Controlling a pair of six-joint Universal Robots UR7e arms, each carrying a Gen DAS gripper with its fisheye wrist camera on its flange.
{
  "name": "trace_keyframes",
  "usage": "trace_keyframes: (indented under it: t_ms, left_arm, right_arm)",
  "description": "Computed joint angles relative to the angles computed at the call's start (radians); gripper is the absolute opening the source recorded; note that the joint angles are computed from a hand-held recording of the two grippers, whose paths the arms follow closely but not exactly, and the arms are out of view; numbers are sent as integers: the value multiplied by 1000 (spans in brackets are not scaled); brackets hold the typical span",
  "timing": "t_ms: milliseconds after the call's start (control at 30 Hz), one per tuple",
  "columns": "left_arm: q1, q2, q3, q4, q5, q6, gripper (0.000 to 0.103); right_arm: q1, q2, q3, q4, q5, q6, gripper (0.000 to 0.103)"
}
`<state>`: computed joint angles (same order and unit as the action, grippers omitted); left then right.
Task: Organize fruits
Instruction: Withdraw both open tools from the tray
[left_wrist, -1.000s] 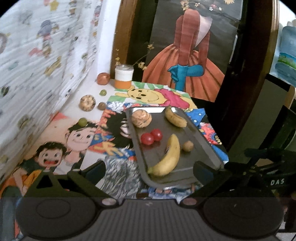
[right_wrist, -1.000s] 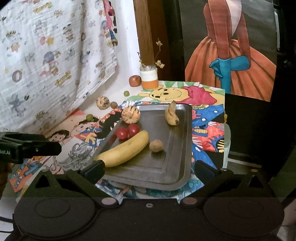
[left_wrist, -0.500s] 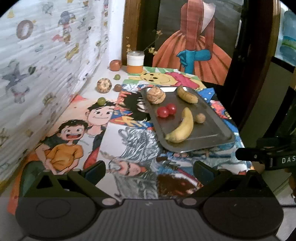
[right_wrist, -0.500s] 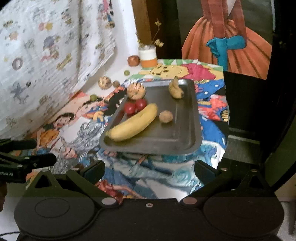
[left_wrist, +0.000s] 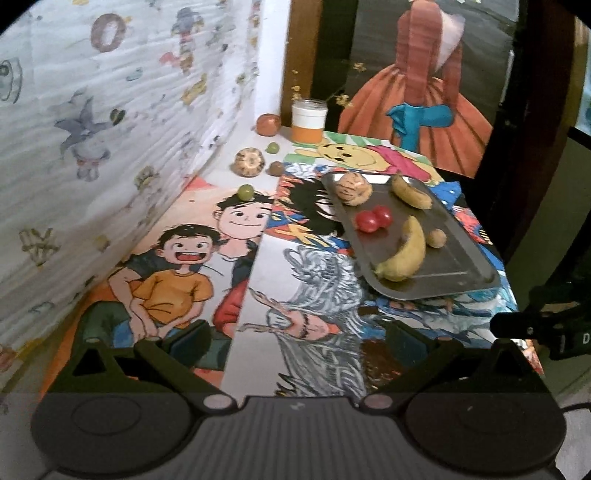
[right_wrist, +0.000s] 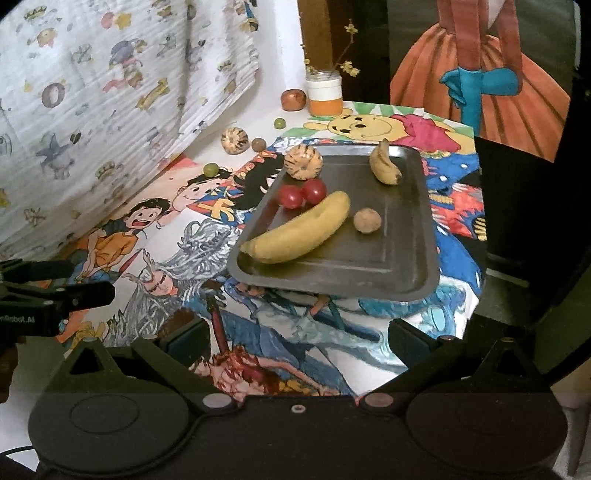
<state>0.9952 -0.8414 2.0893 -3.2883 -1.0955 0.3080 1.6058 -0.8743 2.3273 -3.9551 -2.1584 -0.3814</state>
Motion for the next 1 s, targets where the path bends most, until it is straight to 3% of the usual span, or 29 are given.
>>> trace_keyframes:
  t_ms: [433,600,700,833,1000]
  left_arm:
    - [-2,47,-102,42,83,-20,103]
    - [3,85,-136,14,130,-61,103]
    - [-8,127,-148,-105,186,-17,103]
    - [-17,151,-170,-193,208,20,103]
    - [-22,156,-193,-246,193,72,103]
  right_arm:
    - [-5,-9,-93,46,29,-18,102]
    - [-33,51,-89,-221,96,-44,102]
    - [-54,57,-81,-320,171,-81,102]
    - [-69,55,-88,-364,224,-125,103]
    - [-80,10,-90,-309,290,-159,103]
